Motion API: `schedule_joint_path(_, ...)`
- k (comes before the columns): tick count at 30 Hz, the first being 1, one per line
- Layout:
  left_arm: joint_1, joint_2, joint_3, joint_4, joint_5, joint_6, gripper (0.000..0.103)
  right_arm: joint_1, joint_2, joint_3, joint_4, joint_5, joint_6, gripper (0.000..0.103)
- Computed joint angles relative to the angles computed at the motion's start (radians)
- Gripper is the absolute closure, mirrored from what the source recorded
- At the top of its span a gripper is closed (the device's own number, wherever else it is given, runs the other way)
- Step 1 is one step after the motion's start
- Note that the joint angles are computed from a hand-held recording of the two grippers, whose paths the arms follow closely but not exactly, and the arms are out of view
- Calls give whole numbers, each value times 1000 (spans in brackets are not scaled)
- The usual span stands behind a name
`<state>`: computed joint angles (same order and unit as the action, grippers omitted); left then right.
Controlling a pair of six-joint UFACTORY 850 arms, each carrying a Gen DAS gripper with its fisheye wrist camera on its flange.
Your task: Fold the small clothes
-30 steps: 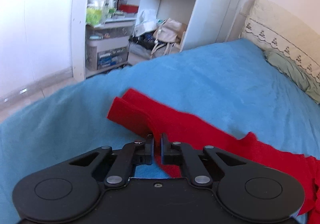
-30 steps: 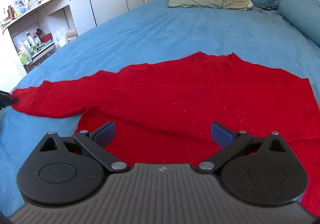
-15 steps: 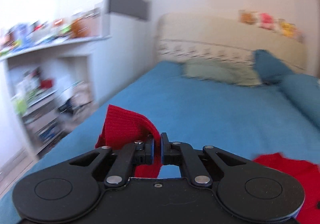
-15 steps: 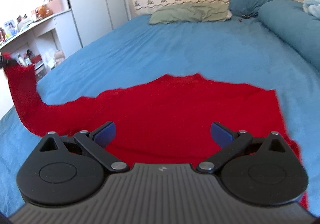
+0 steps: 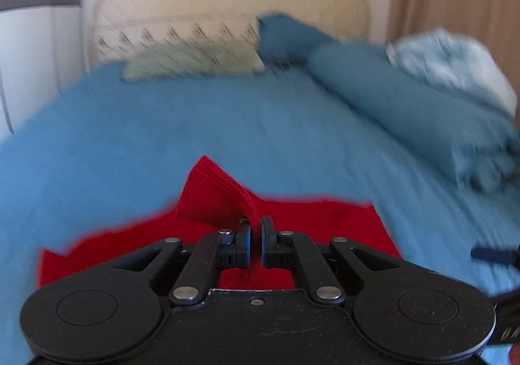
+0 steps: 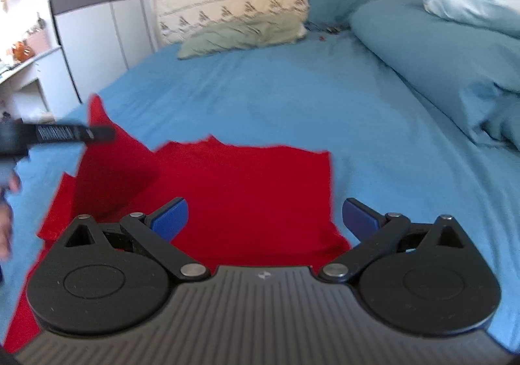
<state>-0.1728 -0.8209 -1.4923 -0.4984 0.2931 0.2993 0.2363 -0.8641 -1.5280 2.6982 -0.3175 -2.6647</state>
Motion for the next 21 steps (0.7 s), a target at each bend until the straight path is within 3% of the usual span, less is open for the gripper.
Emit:
schedule_joint_path(7, -56, -124, -100, -286, -95, 314, 97, -30, -42, -10, -2, 39, -10, 0)
schedule_joint_path(12, -57, -132, -94, -316, -99, 352, 97, -31, -55, -16, -25, 43, 6, 0)
schedule_joint_path(15, -51, -113, -68, -262, -99, 296, 94, -25, -50, -10, -8, 39, -18, 0)
schedule_joint_path(17, -49, -81, -27, -175, -78, 209, 83, -21, -47, -14, -17, 40, -13, 0)
schedule_joint_path(19, -43, -41, 23, -72, -44, 114, 33, -18, -39, -9, -19, 34, -19, 0)
schedule_joint_path(21, -39, 10, 90, -51, 15, 111, 11, -13, -30, -6, -23, 31, -29, 0)
